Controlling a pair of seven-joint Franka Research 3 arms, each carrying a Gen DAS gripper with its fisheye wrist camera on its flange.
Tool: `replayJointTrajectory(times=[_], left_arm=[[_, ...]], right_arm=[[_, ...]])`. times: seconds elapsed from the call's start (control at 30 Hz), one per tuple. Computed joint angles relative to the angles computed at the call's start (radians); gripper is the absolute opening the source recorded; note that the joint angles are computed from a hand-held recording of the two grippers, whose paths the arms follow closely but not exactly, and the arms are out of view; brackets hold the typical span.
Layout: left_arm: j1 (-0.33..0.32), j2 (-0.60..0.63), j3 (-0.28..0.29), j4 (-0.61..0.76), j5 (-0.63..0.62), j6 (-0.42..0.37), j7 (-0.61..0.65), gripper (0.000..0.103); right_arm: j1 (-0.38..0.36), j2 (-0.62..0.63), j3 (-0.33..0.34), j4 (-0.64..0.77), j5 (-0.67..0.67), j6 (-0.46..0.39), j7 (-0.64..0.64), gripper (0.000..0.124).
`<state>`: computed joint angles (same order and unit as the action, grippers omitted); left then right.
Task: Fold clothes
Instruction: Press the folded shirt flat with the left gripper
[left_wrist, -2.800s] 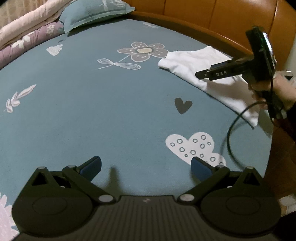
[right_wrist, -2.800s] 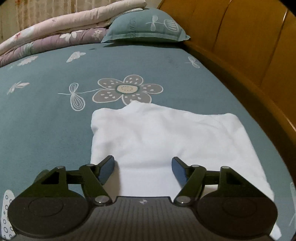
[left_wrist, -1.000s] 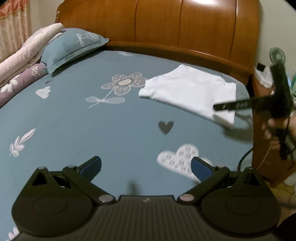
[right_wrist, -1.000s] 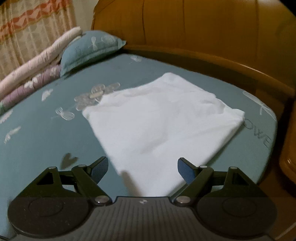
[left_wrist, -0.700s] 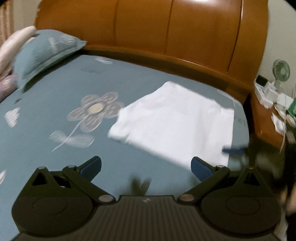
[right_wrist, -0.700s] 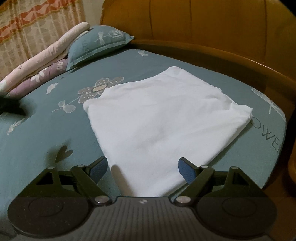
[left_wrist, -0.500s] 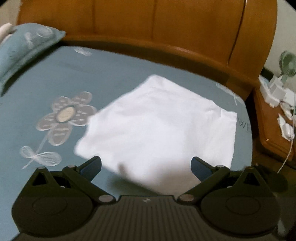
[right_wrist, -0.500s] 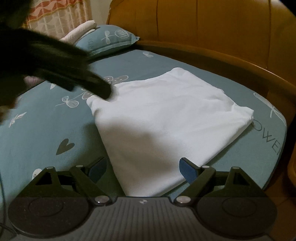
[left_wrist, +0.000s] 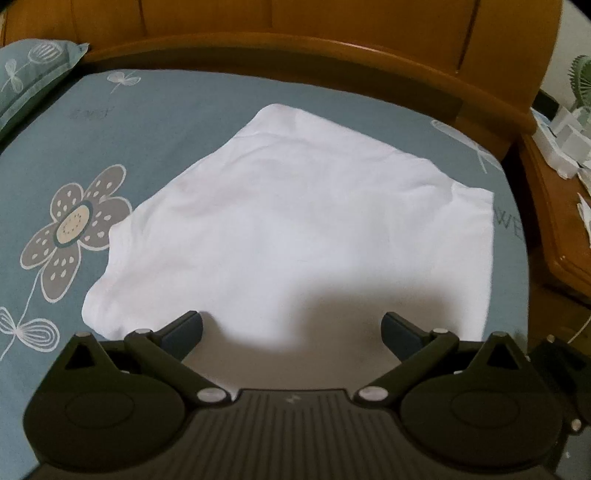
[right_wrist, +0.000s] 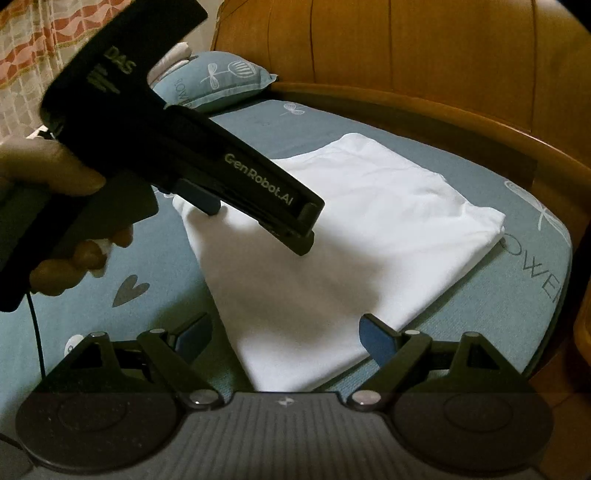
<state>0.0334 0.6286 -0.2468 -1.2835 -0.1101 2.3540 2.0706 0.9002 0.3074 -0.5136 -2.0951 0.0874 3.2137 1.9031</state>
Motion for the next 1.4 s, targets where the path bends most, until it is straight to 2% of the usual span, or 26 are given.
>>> replayJointTrajectory(times=[0.4, 0.57, 0.83, 1.13, 1.27, 1.4], left_arm=[[-0.03, 0.046, 0.009, 0.076, 0.044, 0.008, -0.004, 0.102], [-0.015, 0.032, -0.032, 0.071, 0.009, 0.04, 0.067, 0.102], [-0.069, 0.089, -0.017, 0.149, 0.036, -0.002, 0.077, 0.102], [-0.113, 0.166, 0.003, 0.252, 0.085, -0.028, 0.059, 0.102], [-0.131, 0.215, 0.006, 0.341, 0.097, -0.048, 0.049, 0.102], [-0.121, 0.202, -0.022, 0.342, 0.068, -0.028, 0.072, 0.102]], right_arm=[[-0.017, -0.015, 0.023, -0.018, 0.013, 0.01, -0.023, 0.091], [-0.009, -0.016, 0.017, -0.022, 0.029, 0.014, -0.028, 0.091], [0.004, -0.014, 0.007, -0.021, 0.058, 0.017, -0.037, 0.091], [0.051, -0.009, -0.031, -0.03, 0.11, 0.036, -0.042, 0.091], [0.084, 0.001, -0.057, -0.024, 0.147, 0.035, -0.05, 0.091], [0.094, -0.016, -0.059, -0.037, 0.163, 0.04, -0.069, 0.091]])
